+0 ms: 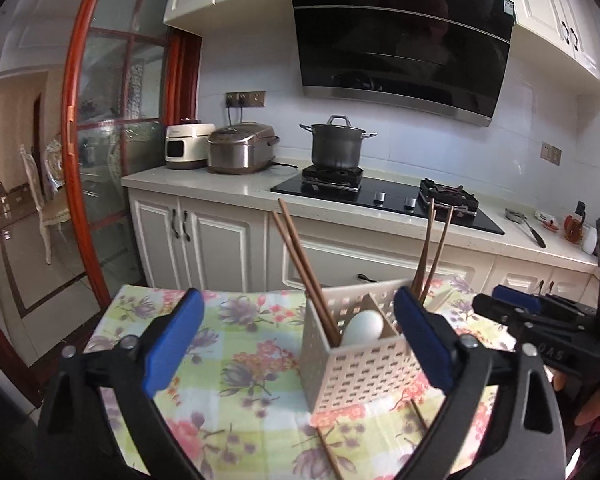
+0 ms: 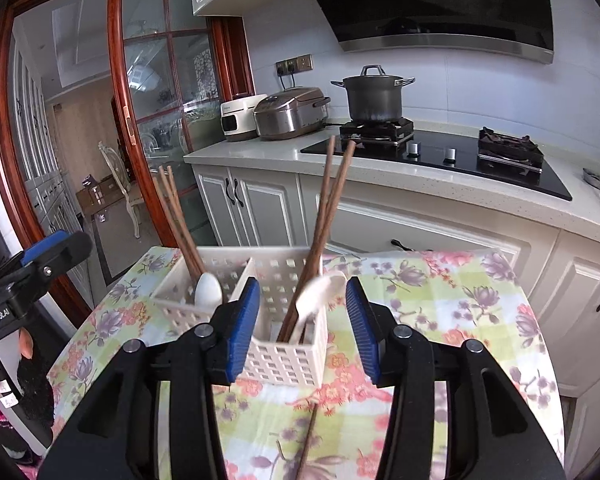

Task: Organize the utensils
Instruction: 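Lower both spoons into the caddy and open both tools, then move both open tools back toward the two loose wooden chopsticks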

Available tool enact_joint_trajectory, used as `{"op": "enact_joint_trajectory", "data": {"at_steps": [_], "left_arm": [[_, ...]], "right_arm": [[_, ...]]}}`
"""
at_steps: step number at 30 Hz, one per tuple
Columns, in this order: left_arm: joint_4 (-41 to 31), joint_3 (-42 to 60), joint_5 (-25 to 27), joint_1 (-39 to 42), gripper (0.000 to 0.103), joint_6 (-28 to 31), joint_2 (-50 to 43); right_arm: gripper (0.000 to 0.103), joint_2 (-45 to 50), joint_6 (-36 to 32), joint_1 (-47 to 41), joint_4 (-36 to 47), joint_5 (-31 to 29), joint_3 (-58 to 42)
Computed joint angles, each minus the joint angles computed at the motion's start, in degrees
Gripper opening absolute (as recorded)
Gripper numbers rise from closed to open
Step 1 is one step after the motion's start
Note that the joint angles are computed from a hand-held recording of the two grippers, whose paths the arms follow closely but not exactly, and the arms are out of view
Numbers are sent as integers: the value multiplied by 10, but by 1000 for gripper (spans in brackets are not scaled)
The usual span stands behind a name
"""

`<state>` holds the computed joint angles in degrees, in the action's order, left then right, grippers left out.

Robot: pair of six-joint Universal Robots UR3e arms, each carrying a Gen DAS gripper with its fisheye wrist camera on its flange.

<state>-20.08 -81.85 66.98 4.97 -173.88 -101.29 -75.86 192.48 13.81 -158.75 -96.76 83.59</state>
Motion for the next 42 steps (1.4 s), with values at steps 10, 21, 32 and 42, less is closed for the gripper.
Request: {"op": "enact_joint_trajectory", "data": {"at_steps": [10, 21, 32, 42], "left_arm": [[99, -289, 1, 11, 99, 26, 152], [164, -430, 72, -28, 99, 51, 184], [177, -448, 84, -15, 99, 43, 146], [114, -439, 76, 11, 99, 48, 149]], "right_arm": [[55, -109, 46, 38, -120, -39, 239], [61, -86, 79, 79, -180, -82, 329], [61, -47, 99, 67, -129, -77, 301], [59, 32, 73, 63, 25, -64, 171]]}}
